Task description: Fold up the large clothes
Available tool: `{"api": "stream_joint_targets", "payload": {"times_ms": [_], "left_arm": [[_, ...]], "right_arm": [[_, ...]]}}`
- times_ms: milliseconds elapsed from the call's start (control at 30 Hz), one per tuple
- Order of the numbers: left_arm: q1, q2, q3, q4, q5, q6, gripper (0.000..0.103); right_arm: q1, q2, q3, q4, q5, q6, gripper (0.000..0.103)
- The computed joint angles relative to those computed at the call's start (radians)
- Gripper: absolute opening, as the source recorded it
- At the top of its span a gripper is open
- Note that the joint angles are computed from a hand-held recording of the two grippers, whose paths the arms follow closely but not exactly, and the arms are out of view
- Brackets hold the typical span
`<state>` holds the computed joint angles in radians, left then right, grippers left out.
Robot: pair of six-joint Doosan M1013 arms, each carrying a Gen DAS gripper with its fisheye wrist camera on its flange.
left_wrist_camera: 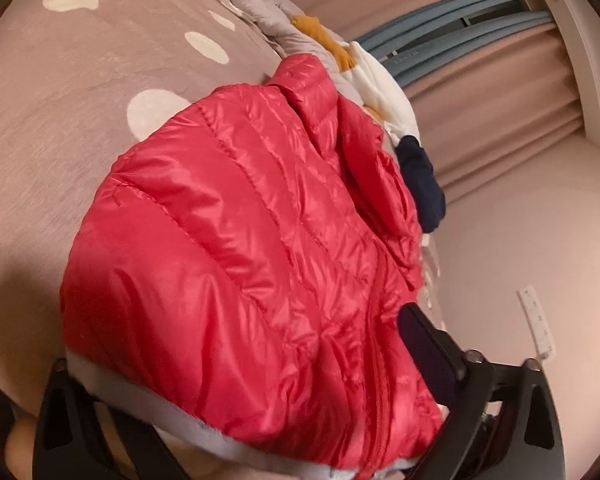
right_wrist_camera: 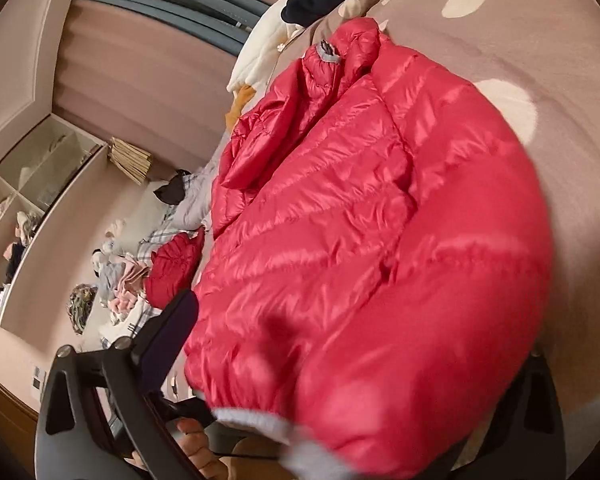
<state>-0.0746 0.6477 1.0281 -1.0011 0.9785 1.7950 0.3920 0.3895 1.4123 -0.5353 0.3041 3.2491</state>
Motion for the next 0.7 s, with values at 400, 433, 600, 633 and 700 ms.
{"api": "stream_joint_targets", "payload": {"times_ms": [400,433,600,633,700], "left_arm": [[-0.047,-0.045,0.075,0.24,-0.231,-0.006,0.037],[-0.043,-0.044,0.076,0.221,-0.227,0.004,0.037],[-0.038,-0.048,0.089,0.191,-0.227,0.041,0.037],[-0.038,-0.049,0.091,0.189,-0.228,0.044,0.037],[-0.037,-0.05,0.094,0.18,-0.228,0.05,0.037]], "right_arm": [[0.02,0.046,-0.061,-0.073,0.235,-0.17,0.022],[0.024,0.049,-0.065,-0.09,0.249,-0.181,0.022],[0.043,0.081,-0.105,-0.196,0.323,-0.223,0.021],[0.048,0.088,-0.114,-0.214,0.346,-0.236,0.022],[0.052,0.1,-0.134,-0.224,0.375,-0.252,0.022]]}}
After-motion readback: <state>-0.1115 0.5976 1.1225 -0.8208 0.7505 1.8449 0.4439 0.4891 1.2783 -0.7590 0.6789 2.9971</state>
